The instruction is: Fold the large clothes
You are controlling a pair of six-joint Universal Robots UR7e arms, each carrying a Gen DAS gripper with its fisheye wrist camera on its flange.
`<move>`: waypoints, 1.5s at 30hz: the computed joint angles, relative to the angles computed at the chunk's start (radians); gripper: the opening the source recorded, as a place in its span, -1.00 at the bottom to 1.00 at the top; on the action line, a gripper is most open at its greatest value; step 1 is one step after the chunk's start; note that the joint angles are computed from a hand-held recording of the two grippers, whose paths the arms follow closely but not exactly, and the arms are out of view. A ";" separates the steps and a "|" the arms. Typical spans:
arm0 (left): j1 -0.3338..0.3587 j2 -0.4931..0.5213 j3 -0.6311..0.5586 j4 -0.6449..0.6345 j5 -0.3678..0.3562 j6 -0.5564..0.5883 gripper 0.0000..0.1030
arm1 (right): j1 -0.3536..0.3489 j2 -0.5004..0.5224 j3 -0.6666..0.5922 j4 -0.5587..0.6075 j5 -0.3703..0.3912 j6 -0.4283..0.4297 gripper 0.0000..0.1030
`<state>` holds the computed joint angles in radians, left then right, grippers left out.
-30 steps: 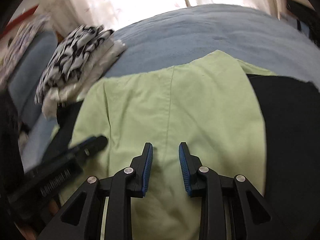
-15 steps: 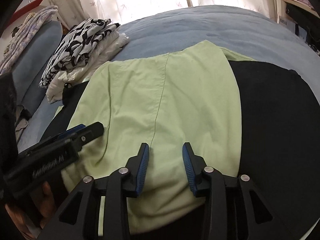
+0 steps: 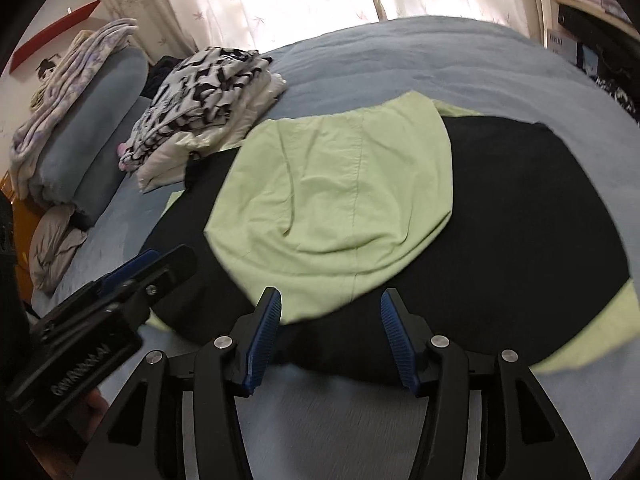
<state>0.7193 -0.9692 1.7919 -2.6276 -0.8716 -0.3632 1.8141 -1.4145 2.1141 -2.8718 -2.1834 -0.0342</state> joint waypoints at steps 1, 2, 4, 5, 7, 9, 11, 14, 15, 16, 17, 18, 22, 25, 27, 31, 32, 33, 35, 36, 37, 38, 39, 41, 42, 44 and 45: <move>-0.005 -0.030 0.023 -0.001 -0.007 -0.028 -0.06 | 0.019 -0.014 0.011 0.003 -0.010 0.006 0.03; -0.010 -0.054 0.044 -0.002 -0.010 -0.049 -0.06 | 0.032 -0.023 0.017 0.006 -0.018 0.008 0.03; -0.015 -0.116 0.092 0.000 -0.024 -0.114 -0.05 | 0.072 -0.041 0.035 0.005 -0.049 0.017 0.03; -0.017 -0.143 0.112 0.002 -0.031 -0.140 -0.05 | 0.091 -0.051 0.043 0.012 -0.062 0.025 0.03; -0.018 -0.189 0.150 -0.004 -0.042 -0.168 -0.04 | 0.118 -0.065 0.052 0.021 -0.078 0.033 0.03; -0.023 -0.227 0.184 -0.002 -0.037 -0.201 -0.04 | 0.147 -0.077 0.059 0.036 -0.094 0.040 0.03; -0.014 -0.265 0.220 -0.017 -0.058 -0.239 -0.01 | 0.161 -0.080 0.060 0.038 -0.103 0.036 0.03; 0.018 -0.285 0.248 -0.036 -0.099 -0.291 0.05 | 0.177 -0.080 0.061 0.041 -0.108 0.039 0.03; 0.027 -0.282 0.252 -0.038 -0.105 -0.301 0.05 | 0.180 -0.080 0.061 0.047 -0.109 0.046 0.03; 0.042 -0.277 0.258 -0.052 -0.118 -0.312 0.05 | 0.178 -0.080 0.061 0.049 -0.103 0.048 0.03; 0.059 -0.272 0.264 -0.068 -0.134 -0.316 0.05 | 0.171 -0.079 0.060 0.050 -0.096 0.044 0.03; 0.070 -0.264 0.265 -0.080 -0.141 -0.320 0.05 | 0.167 -0.078 0.061 0.051 -0.092 0.044 0.03; 0.141 -0.209 0.262 -0.146 -0.211 -0.339 0.05 | 0.127 -0.055 0.054 0.037 -0.059 0.019 -0.04; 0.193 -0.161 0.256 -0.211 -0.256 -0.373 0.04 | 0.084 -0.025 0.038 0.018 -0.022 -0.007 -0.21; 0.211 -0.131 0.257 -0.294 -0.256 -0.363 0.04 | 0.056 0.001 0.024 -0.010 0.000 -0.030 -0.25; 0.245 -0.065 0.210 -0.378 -0.248 -0.331 0.04 | 0.010 0.062 -0.019 -0.062 0.031 -0.070 -0.32; 0.259 -0.050 0.193 -0.391 -0.256 -0.329 0.04 | 0.004 0.077 -0.031 -0.070 0.036 -0.078 -0.37; 0.267 -0.042 0.181 -0.396 -0.260 -0.327 0.04 | -0.004 0.095 -0.046 -0.081 0.040 -0.092 -0.42; 0.287 -0.019 0.147 -0.414 -0.267 -0.305 0.04 | -0.019 0.142 -0.088 -0.097 0.038 -0.111 -0.46; 0.294 -0.007 0.128 -0.421 -0.264 -0.290 -0.02 | -0.022 0.162 -0.109 -0.099 0.039 -0.115 -0.51; 0.300 0.009 0.108 -0.438 -0.250 -0.267 -0.07 | -0.027 0.187 -0.135 -0.103 0.036 -0.125 -0.53; 0.305 0.017 0.090 -0.437 -0.236 -0.253 -0.23 | -0.035 0.218 -0.166 -0.112 0.035 -0.144 -0.57; 0.308 0.028 0.070 -0.429 -0.220 -0.243 -0.42 | -0.042 0.245 -0.190 -0.129 0.035 -0.162 -0.59; 0.309 0.052 0.036 -0.437 -0.184 -0.216 -0.66 | -0.050 0.295 -0.235 -0.154 0.019 -0.185 -0.61; 0.303 0.060 0.025 -0.448 -0.165 -0.186 -0.77 | -0.060 0.317 -0.255 -0.159 0.020 -0.194 -0.63; 0.276 0.074 0.015 -0.497 -0.120 -0.081 -0.86 | -0.090 0.358 -0.298 -0.103 0.011 -0.174 -0.69; 0.257 0.083 0.015 -0.537 -0.094 -0.009 -0.89 | -0.107 0.371 -0.309 -0.061 0.018 -0.153 -0.69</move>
<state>0.9767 -0.8861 1.8069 -3.1644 -0.9659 -0.3718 1.7070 -1.0437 1.8051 -2.9330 -2.1657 -0.1871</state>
